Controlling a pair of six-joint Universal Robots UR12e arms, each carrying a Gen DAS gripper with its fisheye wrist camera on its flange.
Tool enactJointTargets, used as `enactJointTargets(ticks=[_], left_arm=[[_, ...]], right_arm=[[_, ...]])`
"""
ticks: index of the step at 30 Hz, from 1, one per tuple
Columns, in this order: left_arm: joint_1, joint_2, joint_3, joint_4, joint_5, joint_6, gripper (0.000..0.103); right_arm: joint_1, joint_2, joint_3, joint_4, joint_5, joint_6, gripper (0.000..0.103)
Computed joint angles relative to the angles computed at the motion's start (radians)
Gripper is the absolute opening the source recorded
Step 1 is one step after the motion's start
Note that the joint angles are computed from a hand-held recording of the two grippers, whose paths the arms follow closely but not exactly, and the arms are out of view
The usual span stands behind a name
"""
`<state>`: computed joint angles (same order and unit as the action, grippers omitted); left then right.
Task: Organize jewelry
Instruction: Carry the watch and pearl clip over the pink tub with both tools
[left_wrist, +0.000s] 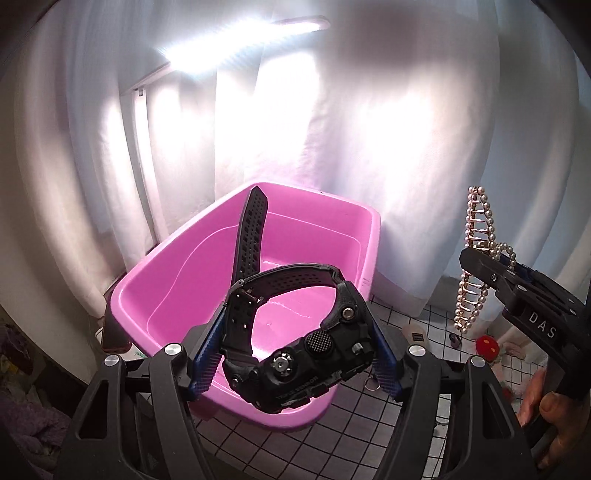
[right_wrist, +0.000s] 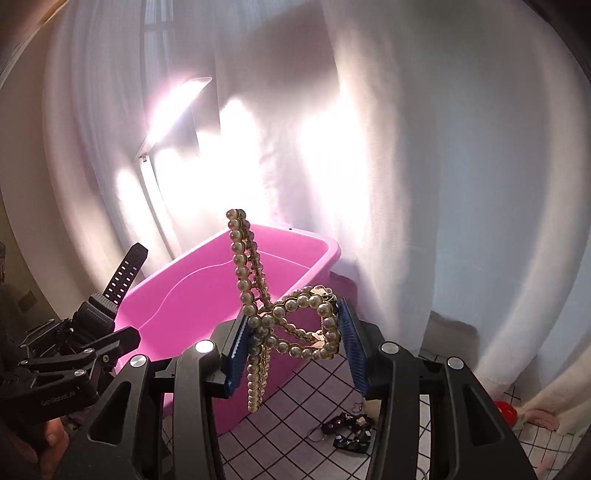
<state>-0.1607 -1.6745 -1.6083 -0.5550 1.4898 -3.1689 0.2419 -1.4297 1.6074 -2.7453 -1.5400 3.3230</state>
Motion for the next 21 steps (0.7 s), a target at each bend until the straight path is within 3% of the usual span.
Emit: enactJointTargets(ticks=[12,21], left_arm=[[0.061,-0.124,0.161,-0.164,-0.021,0.015,0.067],[0.075,-0.206,0.274,-0.386,-0.035,-0.006,0.067]], right_arm=[[0.031,0.222,-0.321,0.218,0.100,-0.028,0.044],[0.024,0.353,-0.521,0.514,0.145,-0.047,0.044]])
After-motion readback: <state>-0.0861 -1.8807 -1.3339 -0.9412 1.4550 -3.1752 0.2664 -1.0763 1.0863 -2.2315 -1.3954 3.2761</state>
